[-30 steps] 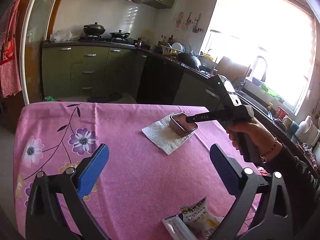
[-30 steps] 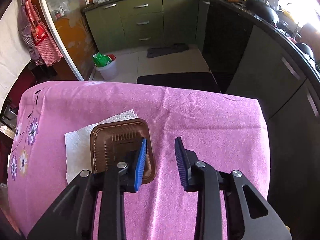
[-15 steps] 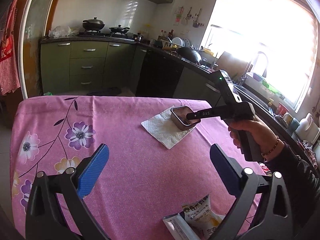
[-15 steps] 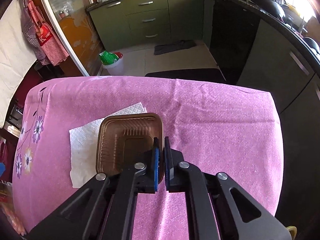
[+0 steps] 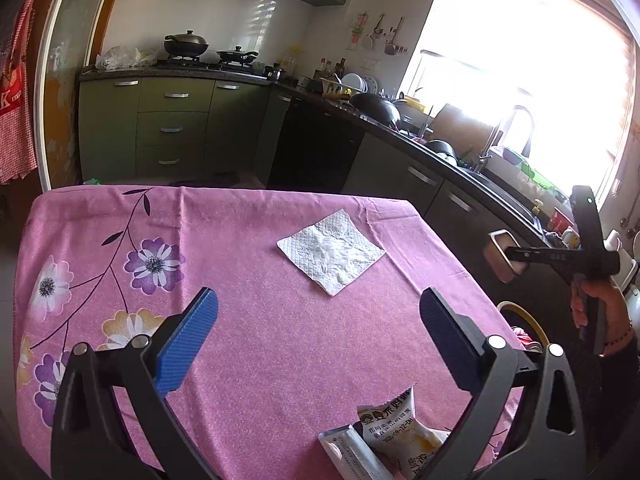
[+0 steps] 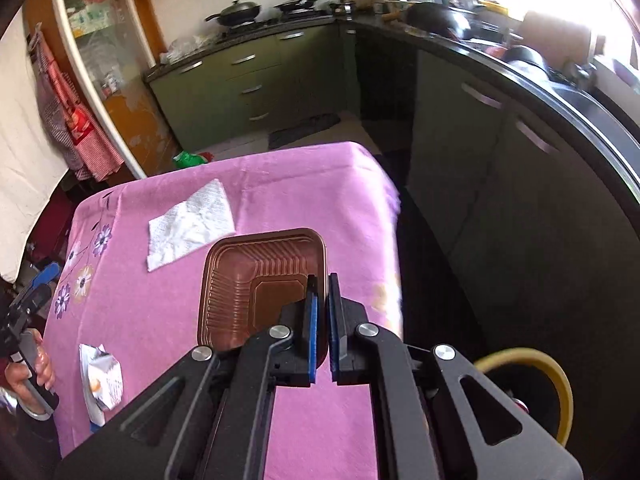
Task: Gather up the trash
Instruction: 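Carry the brown tray to the bin and drop it with the right gripper, then grasp the white paper napkin with the left gripper and lift it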
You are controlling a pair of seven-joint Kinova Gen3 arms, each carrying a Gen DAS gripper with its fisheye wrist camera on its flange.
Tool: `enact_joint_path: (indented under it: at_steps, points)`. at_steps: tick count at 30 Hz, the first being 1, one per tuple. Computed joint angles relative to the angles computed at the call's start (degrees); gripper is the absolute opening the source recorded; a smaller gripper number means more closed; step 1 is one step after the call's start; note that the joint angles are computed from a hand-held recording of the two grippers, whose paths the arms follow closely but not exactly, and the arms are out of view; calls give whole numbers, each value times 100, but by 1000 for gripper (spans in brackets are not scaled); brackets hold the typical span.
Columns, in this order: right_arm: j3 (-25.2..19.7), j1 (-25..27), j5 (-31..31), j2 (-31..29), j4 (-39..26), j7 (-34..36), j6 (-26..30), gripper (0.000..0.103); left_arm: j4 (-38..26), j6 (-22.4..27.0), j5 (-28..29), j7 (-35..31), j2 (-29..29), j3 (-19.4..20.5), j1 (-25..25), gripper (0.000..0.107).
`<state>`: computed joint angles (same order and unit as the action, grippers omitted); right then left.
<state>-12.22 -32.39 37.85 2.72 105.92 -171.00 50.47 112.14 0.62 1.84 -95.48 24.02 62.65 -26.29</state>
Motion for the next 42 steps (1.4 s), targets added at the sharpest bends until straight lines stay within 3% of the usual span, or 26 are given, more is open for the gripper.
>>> enact_joint_path:
  at_steps: [4, 7, 12, 16, 17, 18, 19, 24, 28, 32, 35, 37, 42]
  points:
    - [-682, 440, -361, -1014, 1018, -932, 781, 5, 0, 5, -48, 40, -11, -43, 53, 96]
    - [-511, 303, -729, -1626, 1733, -1465, 1026, 5, -32, 42, -30, 58, -26, -189, 177, 96]
    - [-1002, 776, -1149, -2218, 2450, -2194, 1195, 5, -88, 114, 69, -15, 23, -294, 288, 96]
    - [-817, 1083, -1464, -2597, 2804, -2082, 953, 8, -114, 167, 147, -131, 73, -251, 260, 96]
    - [-717, 1138, -1537, -2708, 2903, -1985, 850, 15, -102, 167, 185, -174, 63, -242, 252, 96]
    - [-722, 1228, -1570, -2767, 2940, -1982, 840, 33, -93, 153, 205, -224, 62, -228, 240, 96]
    - [-834, 1337, -1541, -2758, 2936, -2049, 924, 44, -87, 143, 236, -253, 49, -232, 244, 96]
    - [-1673, 1757, -1539, -3050, 2807, -2320, 1413, 44, -98, 161, 224, -251, 67, -220, 249, 96]
    - [-2536, 1965, -1463, -2988, 2468, -2609, 1426, 48, -209, 405, 369, -474, 142, -183, 276, 96]
    - [-3358, 2099, -1147, -2814, 2334, -3147, 1072, 53, -410, 795, 617, -910, 270, -66, 256, 96]
    - [-3838, 2204, -860, -2523, 2217, -3498, 941, 55, -872, 1474, 745, -1068, 309, -504, 685, 96]
    - [-3974, 2141, -672, -2360, 2193, -3717, 850, 56, -1297, 1940, 564, -1164, 523, -718, 1013, 96]
    - [-4082, 1965, -193, -1903, 2062, -4171, 759, 59, -2605, 2951, -157, -1178, 928, -1727, 2285, 96]
